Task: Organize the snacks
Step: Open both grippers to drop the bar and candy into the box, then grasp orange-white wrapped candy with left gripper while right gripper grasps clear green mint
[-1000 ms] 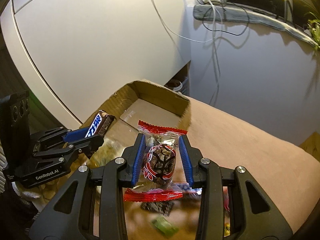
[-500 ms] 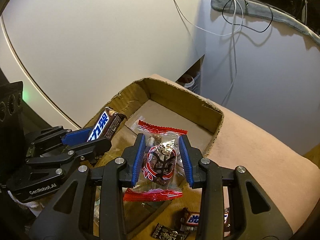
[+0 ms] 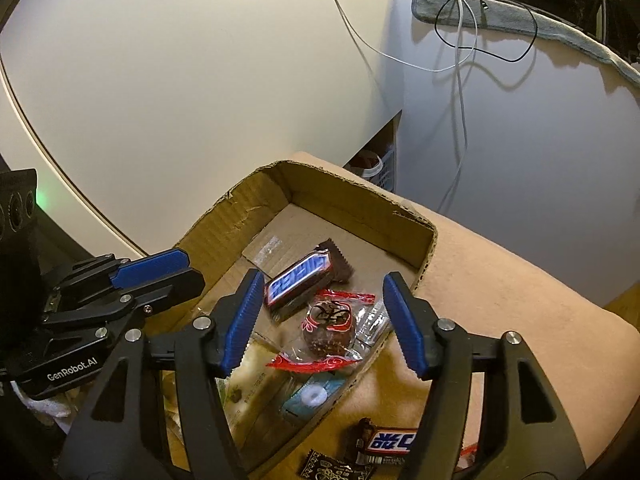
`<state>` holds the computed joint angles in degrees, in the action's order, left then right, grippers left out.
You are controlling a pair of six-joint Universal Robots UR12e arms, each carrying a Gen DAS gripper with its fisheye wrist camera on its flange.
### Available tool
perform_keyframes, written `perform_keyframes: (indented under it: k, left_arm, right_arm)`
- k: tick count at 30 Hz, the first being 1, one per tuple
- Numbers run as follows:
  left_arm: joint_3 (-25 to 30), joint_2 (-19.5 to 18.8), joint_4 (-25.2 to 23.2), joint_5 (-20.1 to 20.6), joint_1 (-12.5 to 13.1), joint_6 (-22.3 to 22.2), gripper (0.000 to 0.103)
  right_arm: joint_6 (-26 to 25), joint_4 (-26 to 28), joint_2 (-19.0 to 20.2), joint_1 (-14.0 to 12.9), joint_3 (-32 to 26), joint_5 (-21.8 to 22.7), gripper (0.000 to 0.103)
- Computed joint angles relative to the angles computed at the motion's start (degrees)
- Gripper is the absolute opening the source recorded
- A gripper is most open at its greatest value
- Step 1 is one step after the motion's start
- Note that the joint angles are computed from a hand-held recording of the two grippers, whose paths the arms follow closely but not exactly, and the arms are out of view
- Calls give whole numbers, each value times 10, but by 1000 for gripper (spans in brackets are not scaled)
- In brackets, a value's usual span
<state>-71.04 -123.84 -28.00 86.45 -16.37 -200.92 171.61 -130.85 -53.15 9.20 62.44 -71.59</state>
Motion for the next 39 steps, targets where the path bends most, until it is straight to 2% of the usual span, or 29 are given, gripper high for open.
perform_keyframes:
  k: [2,13,21,30,39]
  left_arm:
    - [-4,4,4,2,-1,-3,27]
    - [-23,22,27,-4,-13,-3,27]
    - [-28,27,29,-21,-31,8,27]
    - [-27,24,12,-53,-55,23,29]
    - [19,-8,-34,-66,-77,49,31]
  right_arm:
    - [1,-5,-5,-1,6,-1,71]
    - [2,-34,-56,-18,68,-12,72]
    - [-4,-55,-108,-43,138,-26,72]
    - [-2,-61,-150,-78,199,-42,72]
    - [5,-63,-180,-112,251,-59,72]
